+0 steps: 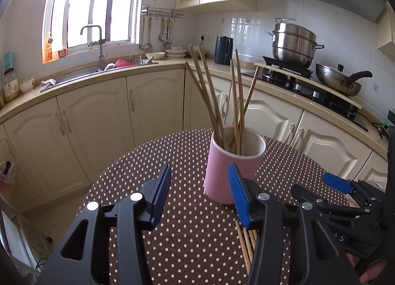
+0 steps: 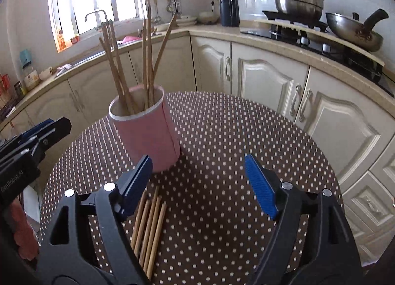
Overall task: Organize utensils
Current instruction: 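Move both open grippers back down to the remaining chopsticks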
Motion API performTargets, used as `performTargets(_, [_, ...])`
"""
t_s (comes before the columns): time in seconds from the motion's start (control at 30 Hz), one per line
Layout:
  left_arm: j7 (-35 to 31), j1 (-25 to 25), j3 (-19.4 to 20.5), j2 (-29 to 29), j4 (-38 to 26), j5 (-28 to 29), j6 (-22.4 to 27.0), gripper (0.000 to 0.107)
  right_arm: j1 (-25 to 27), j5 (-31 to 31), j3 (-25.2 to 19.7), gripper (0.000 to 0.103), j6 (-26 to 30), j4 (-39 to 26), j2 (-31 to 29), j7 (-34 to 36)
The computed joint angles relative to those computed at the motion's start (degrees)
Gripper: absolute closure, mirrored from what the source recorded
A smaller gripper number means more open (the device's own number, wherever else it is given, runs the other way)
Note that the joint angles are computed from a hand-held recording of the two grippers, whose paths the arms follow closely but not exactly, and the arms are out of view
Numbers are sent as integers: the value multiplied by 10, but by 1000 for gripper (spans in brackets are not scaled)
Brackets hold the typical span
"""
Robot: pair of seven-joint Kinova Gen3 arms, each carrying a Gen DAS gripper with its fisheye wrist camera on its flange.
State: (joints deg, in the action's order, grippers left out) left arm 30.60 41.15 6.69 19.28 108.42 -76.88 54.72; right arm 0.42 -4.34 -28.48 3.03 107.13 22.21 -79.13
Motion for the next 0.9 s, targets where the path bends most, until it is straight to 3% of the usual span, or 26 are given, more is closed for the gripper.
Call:
performTargets(0.57, [27,16,4,7,40,45,-47,57,-170,14,170,25,53,24,6,-26])
performTargets(0.9, [26,10,-6,15,50,82,-79,55,-233,44,228,24,61,29,12,-68])
